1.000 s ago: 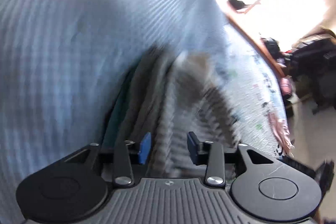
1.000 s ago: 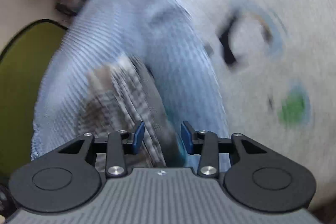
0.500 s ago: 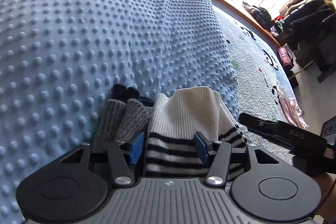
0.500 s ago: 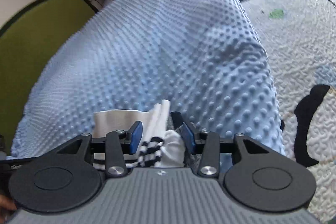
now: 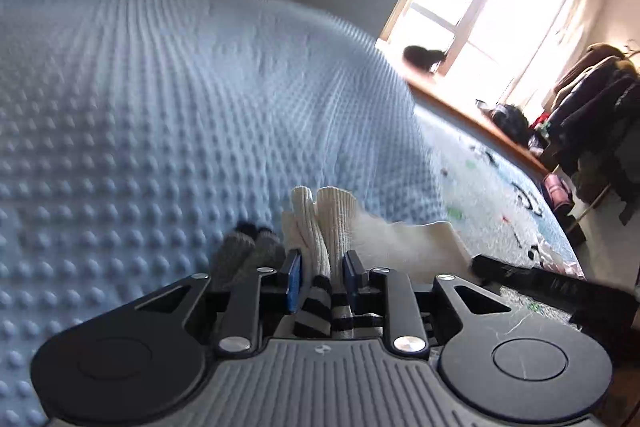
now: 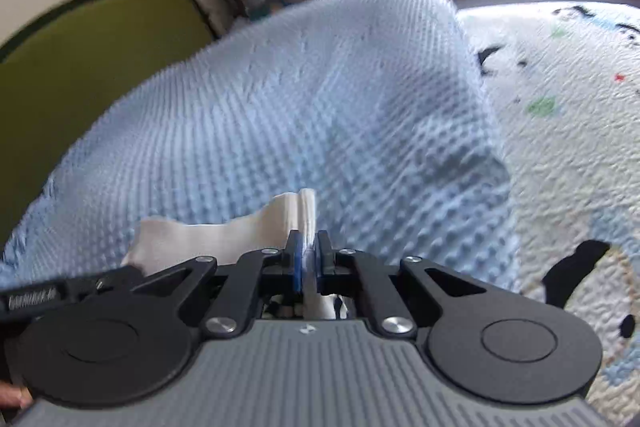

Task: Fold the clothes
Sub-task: 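Lower the bundle onto the blanket and open both grippers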

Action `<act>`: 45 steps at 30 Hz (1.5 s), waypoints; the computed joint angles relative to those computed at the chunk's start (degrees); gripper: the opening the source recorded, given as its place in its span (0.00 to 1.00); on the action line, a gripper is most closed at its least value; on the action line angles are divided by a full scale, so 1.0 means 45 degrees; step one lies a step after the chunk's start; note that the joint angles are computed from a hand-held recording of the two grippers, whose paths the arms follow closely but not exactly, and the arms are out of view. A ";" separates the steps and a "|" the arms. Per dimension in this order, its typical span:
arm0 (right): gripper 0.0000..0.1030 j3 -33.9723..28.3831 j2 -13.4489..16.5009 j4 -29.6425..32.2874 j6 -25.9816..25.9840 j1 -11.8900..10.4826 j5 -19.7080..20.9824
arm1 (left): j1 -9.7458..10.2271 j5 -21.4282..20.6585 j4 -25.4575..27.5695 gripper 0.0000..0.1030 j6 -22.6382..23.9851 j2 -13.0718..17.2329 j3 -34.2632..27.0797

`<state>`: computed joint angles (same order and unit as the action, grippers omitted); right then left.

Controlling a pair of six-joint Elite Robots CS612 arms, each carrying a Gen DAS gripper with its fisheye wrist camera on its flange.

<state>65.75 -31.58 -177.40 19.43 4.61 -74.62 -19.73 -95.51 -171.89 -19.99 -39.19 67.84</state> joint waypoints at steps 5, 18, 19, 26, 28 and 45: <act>0.07 -0.0729 0.0436 0.1759 0.0009 0.0091 -0.0910 | 0.0068 0.0820 0.2936 0.46 -0.1239 0.0797 -0.1588; 0.27 0.1144 -0.0523 -0.0606 0.0390 -0.0062 0.0826 | 0.0168 -0.0917 0.1294 0.46 -0.1159 -0.0278 0.0002; 0.25 0.1163 -0.0540 -0.0271 -0.0377 0.0032 0.0944 | 0.0064 -0.0820 0.1789 0.45 -0.0631 -0.0364 0.0139; 0.20 0.1335 -0.0314 0.1394 -0.0191 0.0090 -0.0011 | -0.0052 -0.0090 0.3355 0.19 -0.0236 -0.0562 0.0988; 0.22 0.1408 -0.0364 0.1369 -0.0549 0.0141 -0.0146 | -0.0074 0.0048 0.3557 0.19 -0.0137 -0.0560 0.0932; 0.37 0.3466 -0.1538 0.0297 -0.1911 0.0373 -0.0543 | -0.0727 0.1838 0.5006 0.67 0.0317 -0.1176 0.1251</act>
